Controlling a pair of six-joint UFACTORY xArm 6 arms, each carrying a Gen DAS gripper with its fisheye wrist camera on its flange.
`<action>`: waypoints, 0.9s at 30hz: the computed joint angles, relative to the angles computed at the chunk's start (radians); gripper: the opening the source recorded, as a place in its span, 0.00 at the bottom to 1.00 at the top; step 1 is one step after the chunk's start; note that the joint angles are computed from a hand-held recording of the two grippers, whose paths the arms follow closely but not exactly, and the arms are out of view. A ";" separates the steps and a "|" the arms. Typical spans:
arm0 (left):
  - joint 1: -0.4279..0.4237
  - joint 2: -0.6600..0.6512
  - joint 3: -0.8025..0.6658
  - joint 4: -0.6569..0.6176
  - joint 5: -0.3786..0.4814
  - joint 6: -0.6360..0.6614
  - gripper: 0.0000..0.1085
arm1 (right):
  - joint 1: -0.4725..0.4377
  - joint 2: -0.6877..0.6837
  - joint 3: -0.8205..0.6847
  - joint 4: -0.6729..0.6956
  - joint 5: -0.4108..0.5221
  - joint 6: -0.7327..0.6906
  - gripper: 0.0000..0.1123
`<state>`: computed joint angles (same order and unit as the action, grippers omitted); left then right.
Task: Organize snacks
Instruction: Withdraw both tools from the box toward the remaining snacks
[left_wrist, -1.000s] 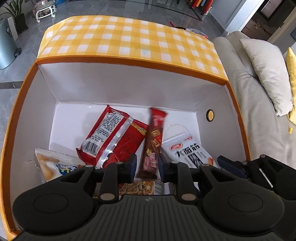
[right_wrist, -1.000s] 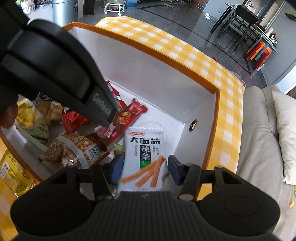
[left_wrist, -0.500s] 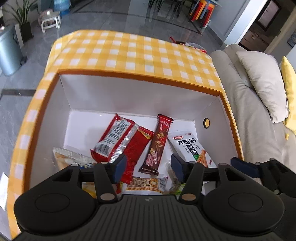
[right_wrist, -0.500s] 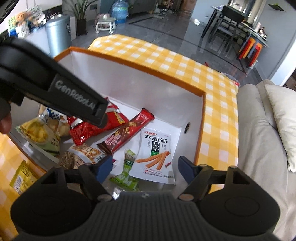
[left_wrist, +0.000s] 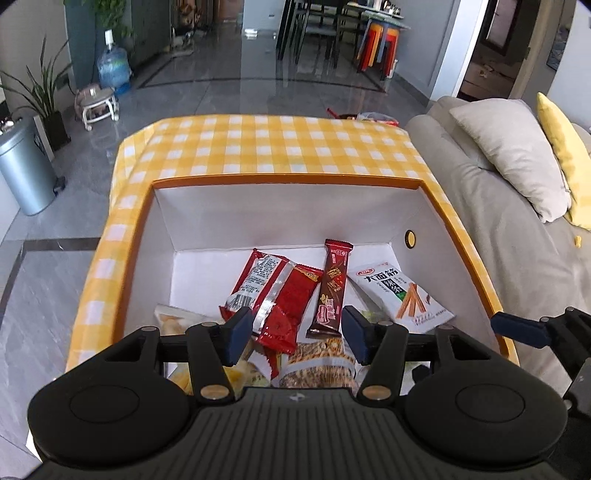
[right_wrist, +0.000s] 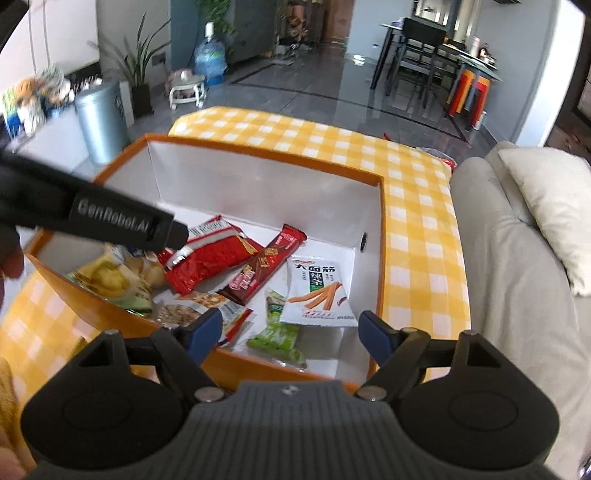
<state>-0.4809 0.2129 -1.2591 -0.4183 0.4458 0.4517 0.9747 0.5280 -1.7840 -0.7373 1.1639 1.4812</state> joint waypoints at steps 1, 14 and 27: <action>0.001 -0.019 0.023 -0.016 -0.011 0.019 0.60 | 0.010 -0.004 0.001 -0.012 0.007 0.022 0.70; 0.025 -0.232 0.273 -0.162 -0.050 0.188 0.62 | 0.127 0.002 -0.009 -0.046 0.098 0.124 0.70; 0.063 -0.302 0.386 -0.062 0.018 0.150 0.62 | 0.156 -0.078 0.156 0.038 0.018 0.338 0.70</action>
<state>-0.4182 -0.0895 -0.8730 -0.4803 0.4635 0.6019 1.1311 0.4496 -1.6279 -0.6991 1.1821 1.8196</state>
